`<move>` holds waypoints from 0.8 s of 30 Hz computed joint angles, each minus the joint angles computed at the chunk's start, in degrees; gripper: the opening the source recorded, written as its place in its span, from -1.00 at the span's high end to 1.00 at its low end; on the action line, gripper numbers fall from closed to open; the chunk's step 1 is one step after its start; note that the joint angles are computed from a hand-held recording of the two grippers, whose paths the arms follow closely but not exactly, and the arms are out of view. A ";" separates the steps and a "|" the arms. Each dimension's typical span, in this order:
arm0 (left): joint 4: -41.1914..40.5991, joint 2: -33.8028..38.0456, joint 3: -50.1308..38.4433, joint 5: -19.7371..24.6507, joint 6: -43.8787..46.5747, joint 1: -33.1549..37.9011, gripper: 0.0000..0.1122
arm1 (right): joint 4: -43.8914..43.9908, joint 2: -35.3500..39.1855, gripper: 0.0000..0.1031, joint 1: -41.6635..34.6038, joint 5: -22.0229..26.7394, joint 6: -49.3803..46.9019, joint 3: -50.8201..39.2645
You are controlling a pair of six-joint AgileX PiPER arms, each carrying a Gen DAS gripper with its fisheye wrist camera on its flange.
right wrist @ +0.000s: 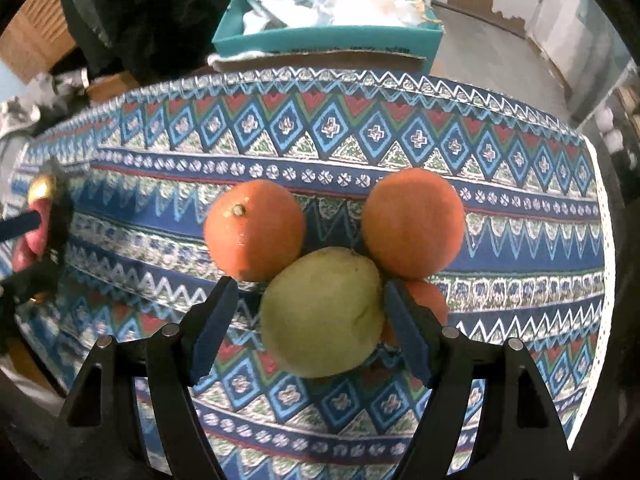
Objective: Organize fruits
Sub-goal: 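Move both tools from the bowl toward the remaining fruit cluster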
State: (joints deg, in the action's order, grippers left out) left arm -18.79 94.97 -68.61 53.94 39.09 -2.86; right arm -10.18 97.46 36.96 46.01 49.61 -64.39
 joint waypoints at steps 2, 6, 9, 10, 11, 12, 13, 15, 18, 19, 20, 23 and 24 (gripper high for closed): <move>0.16 1.16 -0.54 0.07 -0.65 -0.57 -0.47 | 0.82 1.00 -0.47 -0.59 -0.87 -1.17 0.20; 0.36 2.73 -0.96 -0.20 -1.22 -1.71 -0.47 | 1.07 1.74 -0.48 -0.98 -3.55 -2.45 1.33; 0.62 4.00 -1.45 -0.35 -2.08 -2.75 -0.47 | 0.19 3.20 -0.54 -0.20 -3.54 -3.45 0.44; 0.58 4.39 -1.65 -0.18 -2.30 -3.01 -0.47 | -0.73 3.81 -0.54 0.40 -2.86 -3.22 -0.16; 0.57 4.59 -1.75 -0.06 -2.44 -3.17 -0.47 | -1.81 4.40 -0.48 1.12 -1.96 -2.80 -0.84; 0.57 4.79 -1.84 0.03 -2.59 -3.34 -0.47 | -3.13 4.99 -0.43 2.03 -1.00 -1.65 -1.41; 0.53 4.96 -1.92 0.19 -2.69 -3.53 -0.47 | -3.70 4.90 -0.39 2.55 -0.17 -1.03 -1.51; 0.33 5.13 -1.92 0.45 -2.78 -3.87 -0.47 | 0.02 3.52 -0.39 2.05 -3.10 -2.88 0.68; 0.33 5.21 -1.72 0.79 -2.82 -4.30 -0.47 | 1.94 2.79 -0.39 2.68 -5.00 -4.20 2.14; 0.33 5.16 -1.61 0.95 -2.94 -4.47 -0.47 | 2.87 2.36 -0.39 2.90 -5.34 -4.40 2.68; 0.17 5.04 -1.50 1.19 -2.99 -4.59 -0.47 | 5.13 1.89 -0.39 2.61 -6.07 -5.78 3.30; -0.20 4.28 -0.86 1.57 -2.52 -4.66 -0.47 | 10.08 0.92 -0.39 3.34 -8.09 -8.21 4.73; -0.15 3.96 -0.54 1.42 -2.33 -4.69 -0.47 | 9.16 1.11 -0.39 4.33 -7.80 -7.16 4.43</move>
State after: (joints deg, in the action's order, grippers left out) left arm -18.94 98.93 -69.15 55.36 36.76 -7.55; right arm -1.02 98.58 41.29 38.20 42.44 -59.96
